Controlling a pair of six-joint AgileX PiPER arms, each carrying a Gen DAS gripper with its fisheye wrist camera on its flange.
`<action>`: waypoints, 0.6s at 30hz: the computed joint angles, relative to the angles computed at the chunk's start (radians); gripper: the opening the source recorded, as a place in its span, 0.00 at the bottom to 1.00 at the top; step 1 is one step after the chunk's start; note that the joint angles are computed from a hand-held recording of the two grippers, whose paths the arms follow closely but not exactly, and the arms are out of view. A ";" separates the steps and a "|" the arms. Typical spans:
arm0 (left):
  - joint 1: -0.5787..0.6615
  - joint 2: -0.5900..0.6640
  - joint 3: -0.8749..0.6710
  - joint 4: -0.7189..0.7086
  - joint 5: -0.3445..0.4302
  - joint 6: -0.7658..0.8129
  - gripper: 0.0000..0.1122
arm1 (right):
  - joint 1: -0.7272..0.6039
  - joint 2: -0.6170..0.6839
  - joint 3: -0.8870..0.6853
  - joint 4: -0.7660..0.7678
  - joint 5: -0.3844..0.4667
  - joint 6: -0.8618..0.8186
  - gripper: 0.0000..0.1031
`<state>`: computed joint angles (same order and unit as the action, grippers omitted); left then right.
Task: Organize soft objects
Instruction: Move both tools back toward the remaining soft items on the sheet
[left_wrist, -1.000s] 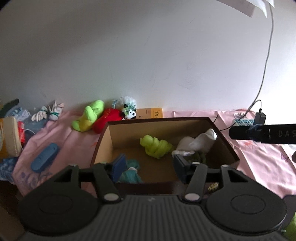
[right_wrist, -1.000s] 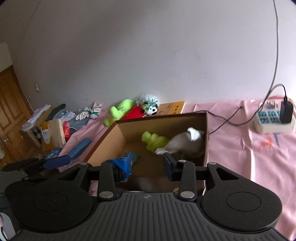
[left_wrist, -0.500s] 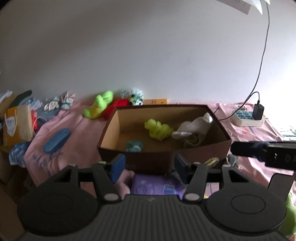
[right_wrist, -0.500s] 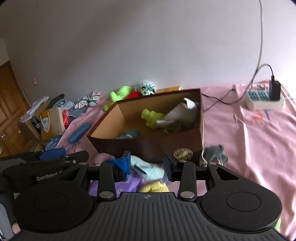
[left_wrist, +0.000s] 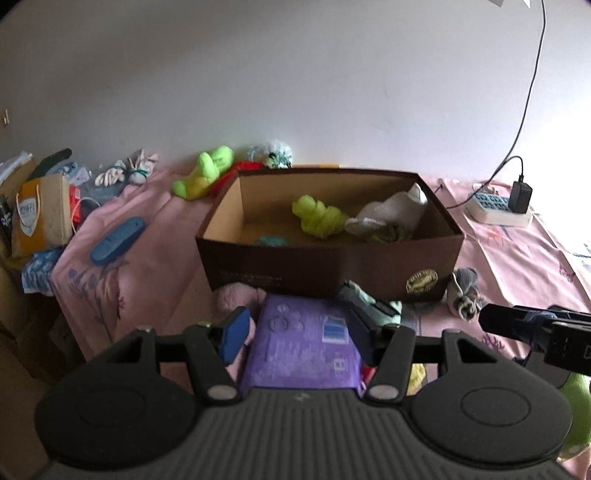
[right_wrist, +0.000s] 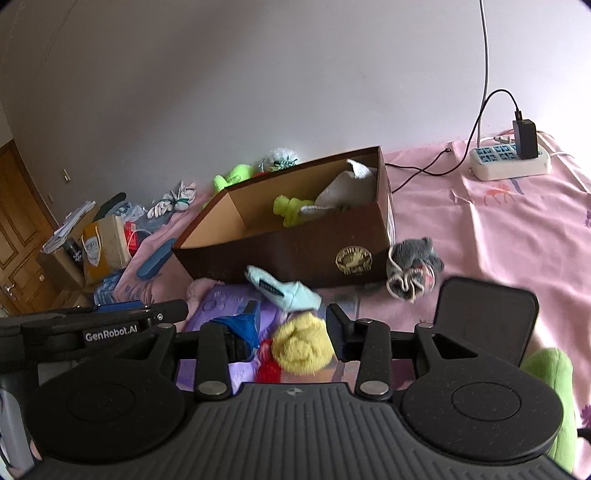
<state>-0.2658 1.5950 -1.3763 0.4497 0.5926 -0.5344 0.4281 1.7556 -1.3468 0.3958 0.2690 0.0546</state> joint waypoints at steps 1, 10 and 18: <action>0.003 -0.006 0.013 -0.016 -0.009 0.010 0.52 | 0.004 -0.008 0.021 -0.005 -0.010 0.001 0.22; 0.021 -0.081 0.191 -0.130 -0.127 0.111 0.52 | 0.045 -0.071 0.171 -0.153 -0.075 0.073 0.22; 0.011 -0.161 0.377 -0.281 -0.275 0.320 0.52 | 0.034 -0.105 0.269 0.040 -0.113 -0.136 0.23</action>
<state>-0.2549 1.4337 -0.9998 0.1688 0.3176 -0.2139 0.4622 1.6504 -1.0781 0.4356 0.1557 -0.0818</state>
